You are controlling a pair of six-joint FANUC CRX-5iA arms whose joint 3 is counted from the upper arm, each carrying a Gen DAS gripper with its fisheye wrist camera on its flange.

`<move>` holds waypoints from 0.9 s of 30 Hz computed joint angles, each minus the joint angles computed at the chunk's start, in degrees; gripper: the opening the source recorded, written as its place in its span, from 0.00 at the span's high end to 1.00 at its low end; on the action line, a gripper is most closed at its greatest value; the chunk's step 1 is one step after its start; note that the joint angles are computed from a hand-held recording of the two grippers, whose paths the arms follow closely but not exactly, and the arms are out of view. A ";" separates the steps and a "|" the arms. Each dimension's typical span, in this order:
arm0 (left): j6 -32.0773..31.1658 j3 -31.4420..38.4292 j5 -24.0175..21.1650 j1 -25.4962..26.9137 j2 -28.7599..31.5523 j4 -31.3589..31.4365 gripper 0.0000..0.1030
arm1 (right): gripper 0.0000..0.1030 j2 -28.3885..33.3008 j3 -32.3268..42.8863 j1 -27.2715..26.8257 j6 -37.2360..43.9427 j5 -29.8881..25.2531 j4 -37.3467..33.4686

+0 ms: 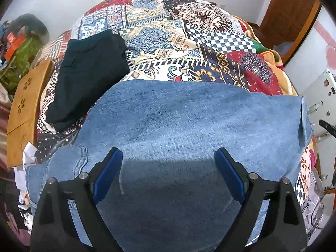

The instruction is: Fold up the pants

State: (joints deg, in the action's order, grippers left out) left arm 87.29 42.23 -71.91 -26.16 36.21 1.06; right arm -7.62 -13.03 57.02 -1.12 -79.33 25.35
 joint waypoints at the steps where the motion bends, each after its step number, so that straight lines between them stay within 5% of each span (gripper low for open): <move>1: 0.75 -0.60 0.64 0.11 -0.53 -0.33 0.12 | 0.74 -0.58 -0.18 0.24 -0.43 0.58 0.32; 7: 5.34 -4.44 5.08 3.49 -5.03 -1.89 0.11 | 0.64 3.44 5.24 0.33 2.88 4.72 6.24; 15: 9.87 -9.32 8.26 11.30 -11.57 -8.22 0.10 | 0.46 16.69 21.52 -1.21 17.34 16.62 8.99; 21: 9.99 -11.98 9.00 18.27 -12.45 -9.32 0.07 | 0.46 31.08 41.71 -1.53 34.93 18.47 1.04; 27: 8.50 -14.29 7.11 23.54 -9.09 -5.75 0.07 | 0.45 46.91 66.14 -1.77 52.26 12.13 -10.46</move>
State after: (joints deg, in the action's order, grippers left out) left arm 95.78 27.93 -64.79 -2.63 27.12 -4.69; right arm 39.28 53.10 55.24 51.14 -67.20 14.89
